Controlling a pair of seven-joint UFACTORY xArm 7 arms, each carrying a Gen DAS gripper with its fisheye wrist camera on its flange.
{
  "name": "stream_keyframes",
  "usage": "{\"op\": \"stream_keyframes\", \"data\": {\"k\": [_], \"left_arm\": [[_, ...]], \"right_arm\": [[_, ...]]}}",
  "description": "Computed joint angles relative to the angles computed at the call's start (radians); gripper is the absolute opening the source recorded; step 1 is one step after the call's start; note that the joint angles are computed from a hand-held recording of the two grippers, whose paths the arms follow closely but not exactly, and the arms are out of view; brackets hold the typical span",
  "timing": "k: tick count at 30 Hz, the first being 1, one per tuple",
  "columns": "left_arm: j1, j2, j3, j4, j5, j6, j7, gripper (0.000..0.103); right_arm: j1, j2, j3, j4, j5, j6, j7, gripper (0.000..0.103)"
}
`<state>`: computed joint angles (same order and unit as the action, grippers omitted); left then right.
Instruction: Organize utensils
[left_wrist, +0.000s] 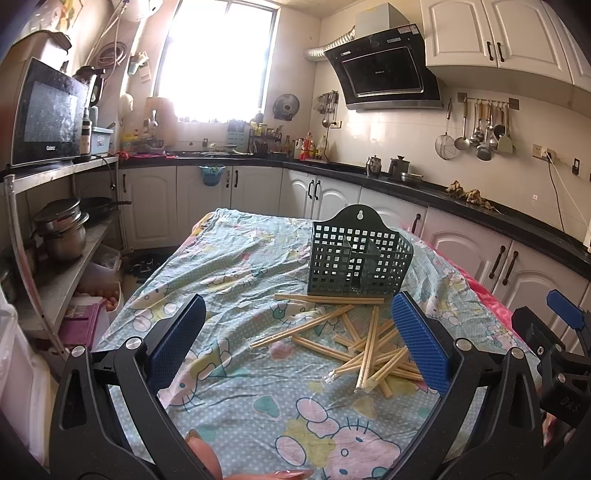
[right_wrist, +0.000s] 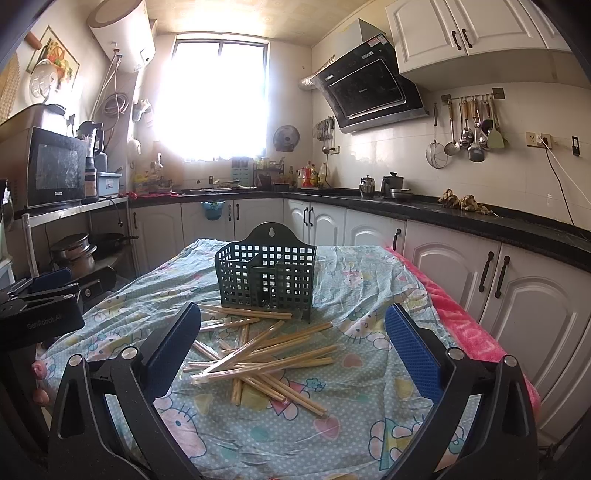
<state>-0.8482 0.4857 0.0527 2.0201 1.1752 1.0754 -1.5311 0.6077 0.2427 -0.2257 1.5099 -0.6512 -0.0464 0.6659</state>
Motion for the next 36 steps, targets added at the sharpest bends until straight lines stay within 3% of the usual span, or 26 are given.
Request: {"op": "stream_keyframes", "data": {"k": [9,18,28,36], "left_arm": [[-0.008,0.019,0.007,0.034,-0.007,0.007,0.014,0.093],[-0.013,0.014,0.011,0.046,-0.016,0.018,0.029,0.093],[-0.007,-0.006,0.011,0.007,0.011,0.002,0.003,0.093],[0.004,-0.015,0.000,-0.013,0.023,-0.008,-0.016,0.093]], "right_arm": [[-0.031,0.003,0.033,0.003,0.043,-0.003,-0.052,0.097],[0.016,-0.003,-0.012,-0.004,0.051,-0.003,-0.053,0.097],[0.018,-0.001,-0.010,0.003,0.018,-0.003,-0.025,0.097],[-0.055,-0.002,0.088,-0.003,0.088,0.002,-0.128,0.097]]}}
